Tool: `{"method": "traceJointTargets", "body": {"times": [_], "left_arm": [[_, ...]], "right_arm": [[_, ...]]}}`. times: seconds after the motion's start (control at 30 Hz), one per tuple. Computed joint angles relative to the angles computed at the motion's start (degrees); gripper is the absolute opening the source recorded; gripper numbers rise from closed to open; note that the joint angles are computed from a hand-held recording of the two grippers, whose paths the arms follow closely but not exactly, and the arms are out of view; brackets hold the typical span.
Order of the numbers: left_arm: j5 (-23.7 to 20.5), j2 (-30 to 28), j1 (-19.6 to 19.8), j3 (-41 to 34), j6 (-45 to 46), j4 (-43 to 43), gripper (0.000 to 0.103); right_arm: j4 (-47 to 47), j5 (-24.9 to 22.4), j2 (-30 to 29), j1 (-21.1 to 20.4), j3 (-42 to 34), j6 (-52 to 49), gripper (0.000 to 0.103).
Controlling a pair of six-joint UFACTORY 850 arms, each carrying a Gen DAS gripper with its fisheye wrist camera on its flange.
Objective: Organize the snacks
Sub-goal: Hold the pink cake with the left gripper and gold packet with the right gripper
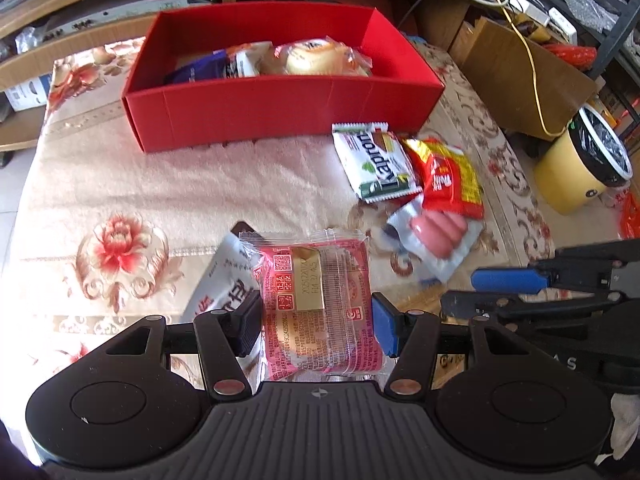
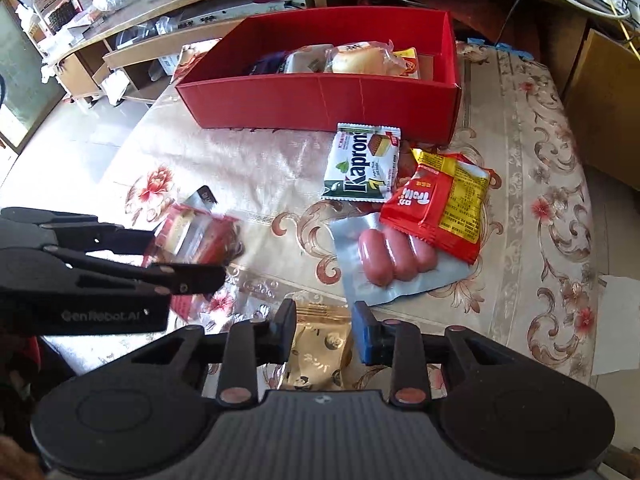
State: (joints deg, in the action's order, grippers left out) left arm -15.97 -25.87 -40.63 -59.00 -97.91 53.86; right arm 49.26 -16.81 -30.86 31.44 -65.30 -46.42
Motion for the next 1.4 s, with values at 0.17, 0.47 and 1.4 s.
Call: {"method": "traceJointTargets", "body": {"times": [0.17, 0.47, 1.4], "left_arm": [[0.69, -0.10, 0.25, 0.15, 1.58, -1.57, 0.063], [0.98, 0.51, 0.28, 1.16, -0.13, -0.57, 0.061], [-10.10, -6.60, -3.37, -5.45, 17.55, -8.58, 0.062]], "right_arm": [[-7.38, -1.89, -1.73, 0.78, -0.66, 6.18, 0.032], [-21.43, 0.40, -3.10, 3.46, -0.62, 17.30, 0.051], [-6.36, 2.86, 0.70, 0.16, 2.49, 4.98, 0.036]]}}
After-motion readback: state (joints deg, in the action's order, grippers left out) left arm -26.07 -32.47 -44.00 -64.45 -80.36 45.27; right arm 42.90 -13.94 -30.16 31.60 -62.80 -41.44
